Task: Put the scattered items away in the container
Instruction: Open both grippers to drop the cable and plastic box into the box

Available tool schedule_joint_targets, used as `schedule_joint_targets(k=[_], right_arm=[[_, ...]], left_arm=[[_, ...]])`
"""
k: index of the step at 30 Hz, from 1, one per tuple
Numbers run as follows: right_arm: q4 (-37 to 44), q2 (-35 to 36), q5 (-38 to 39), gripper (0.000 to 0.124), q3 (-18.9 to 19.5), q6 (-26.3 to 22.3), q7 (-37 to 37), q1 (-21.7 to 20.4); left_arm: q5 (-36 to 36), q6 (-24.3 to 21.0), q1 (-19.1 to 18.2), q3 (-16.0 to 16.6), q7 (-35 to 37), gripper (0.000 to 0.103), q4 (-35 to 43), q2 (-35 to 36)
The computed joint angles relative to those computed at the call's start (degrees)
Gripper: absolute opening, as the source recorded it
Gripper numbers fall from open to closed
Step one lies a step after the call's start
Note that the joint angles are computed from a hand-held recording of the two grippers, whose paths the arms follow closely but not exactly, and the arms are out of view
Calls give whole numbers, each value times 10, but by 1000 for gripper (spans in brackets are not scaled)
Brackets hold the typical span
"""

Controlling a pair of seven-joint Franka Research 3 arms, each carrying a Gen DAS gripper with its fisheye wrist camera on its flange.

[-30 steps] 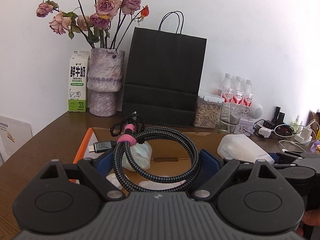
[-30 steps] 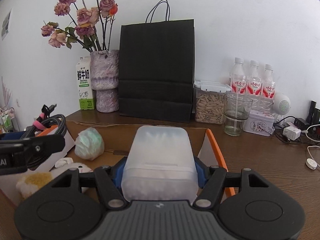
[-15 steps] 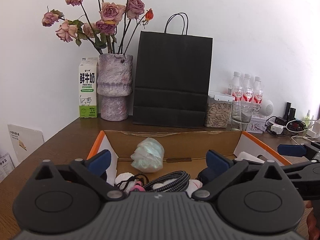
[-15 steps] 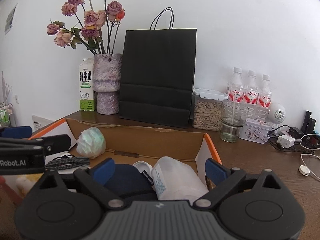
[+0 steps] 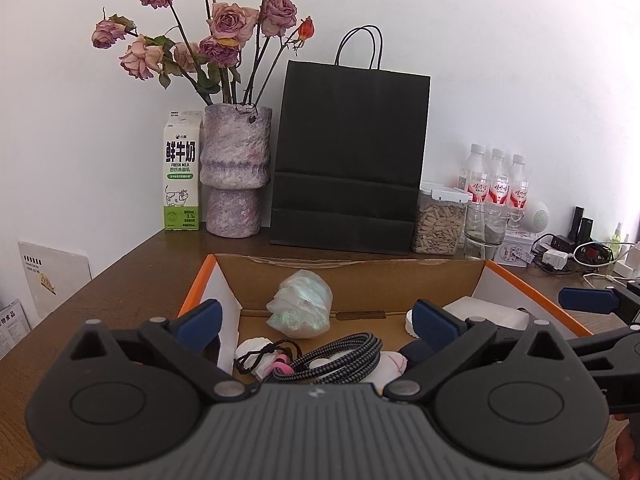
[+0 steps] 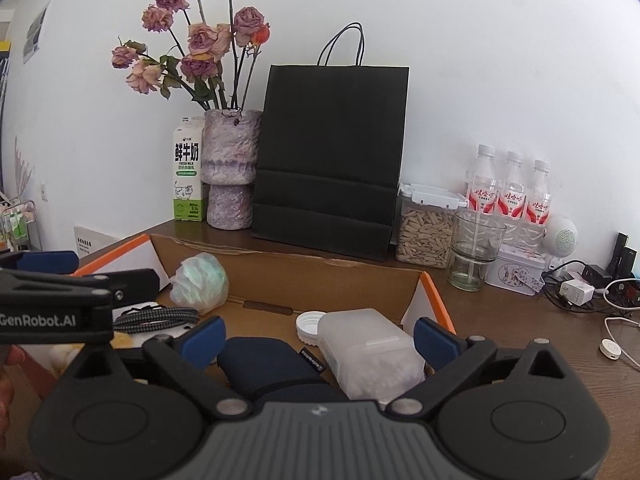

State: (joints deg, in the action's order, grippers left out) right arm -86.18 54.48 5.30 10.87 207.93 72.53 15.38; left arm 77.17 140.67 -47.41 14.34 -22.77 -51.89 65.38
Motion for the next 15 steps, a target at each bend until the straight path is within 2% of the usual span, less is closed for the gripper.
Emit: schedule_joint_targets(k=[8,15], right_arm=[[-32,-16,12,101,-9,30,-6,13],[-76,-36,28,101,-12,63,-4,24]], left_arm=[[16,4,-6,5,-24,103,-15,-8],[63,-18,-27,3,-83,103,-84,-51]])
